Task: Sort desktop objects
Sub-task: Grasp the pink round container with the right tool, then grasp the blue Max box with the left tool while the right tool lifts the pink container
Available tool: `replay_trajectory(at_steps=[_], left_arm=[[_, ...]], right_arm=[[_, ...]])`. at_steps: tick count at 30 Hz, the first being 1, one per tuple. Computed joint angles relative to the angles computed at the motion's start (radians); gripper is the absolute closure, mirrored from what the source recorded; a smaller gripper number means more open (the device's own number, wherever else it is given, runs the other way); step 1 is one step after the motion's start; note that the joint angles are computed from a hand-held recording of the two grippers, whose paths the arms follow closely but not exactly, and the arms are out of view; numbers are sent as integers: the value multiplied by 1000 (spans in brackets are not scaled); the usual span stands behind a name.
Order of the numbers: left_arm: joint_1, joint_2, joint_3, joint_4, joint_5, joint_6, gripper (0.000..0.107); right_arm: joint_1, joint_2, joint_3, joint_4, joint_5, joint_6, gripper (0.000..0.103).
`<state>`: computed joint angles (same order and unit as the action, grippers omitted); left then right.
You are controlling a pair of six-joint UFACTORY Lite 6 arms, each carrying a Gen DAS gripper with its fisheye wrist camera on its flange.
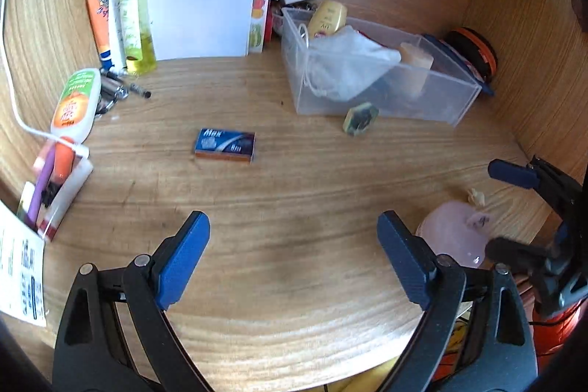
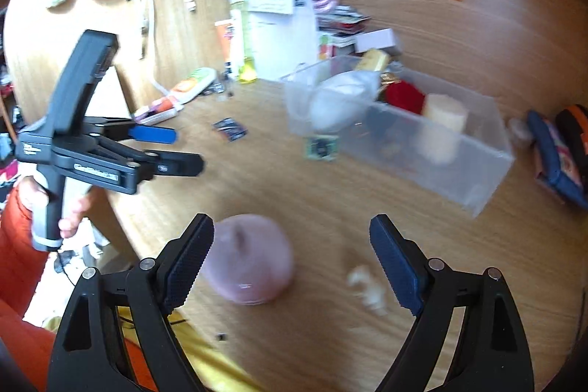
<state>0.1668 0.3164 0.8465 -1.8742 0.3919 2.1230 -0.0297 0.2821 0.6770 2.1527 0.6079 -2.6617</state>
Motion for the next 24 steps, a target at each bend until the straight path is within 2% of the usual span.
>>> replay_trajectory(at_steps=[3,6,8,11,13,16,21,24], left_arm=[[-3,-7,-25,-53,-13,60,14],[10,-1,-27,-48,-10,53,14],[19,13,-11,-28,-6,34,14],[15,55,50,-18,-29,8,14],[14,114,142,92,-55,-121,14],[10,190,263,253,-89,-303,14],[-6,276,398,480,-110,-516,14],[-28,324,464,644,-126,-666,28]], right_arm=[[37,31,-15,17,18,-38,18],[75,101,18,78,1,-71,20],[77,149,56,56,-11,-36,20],[73,196,88,46,-17,-15,27],[67,214,101,9,-10,13,33],[78,211,84,55,-2,-55,42],[90,222,91,95,1,-88,42],[83,236,121,92,-9,-67,42]])
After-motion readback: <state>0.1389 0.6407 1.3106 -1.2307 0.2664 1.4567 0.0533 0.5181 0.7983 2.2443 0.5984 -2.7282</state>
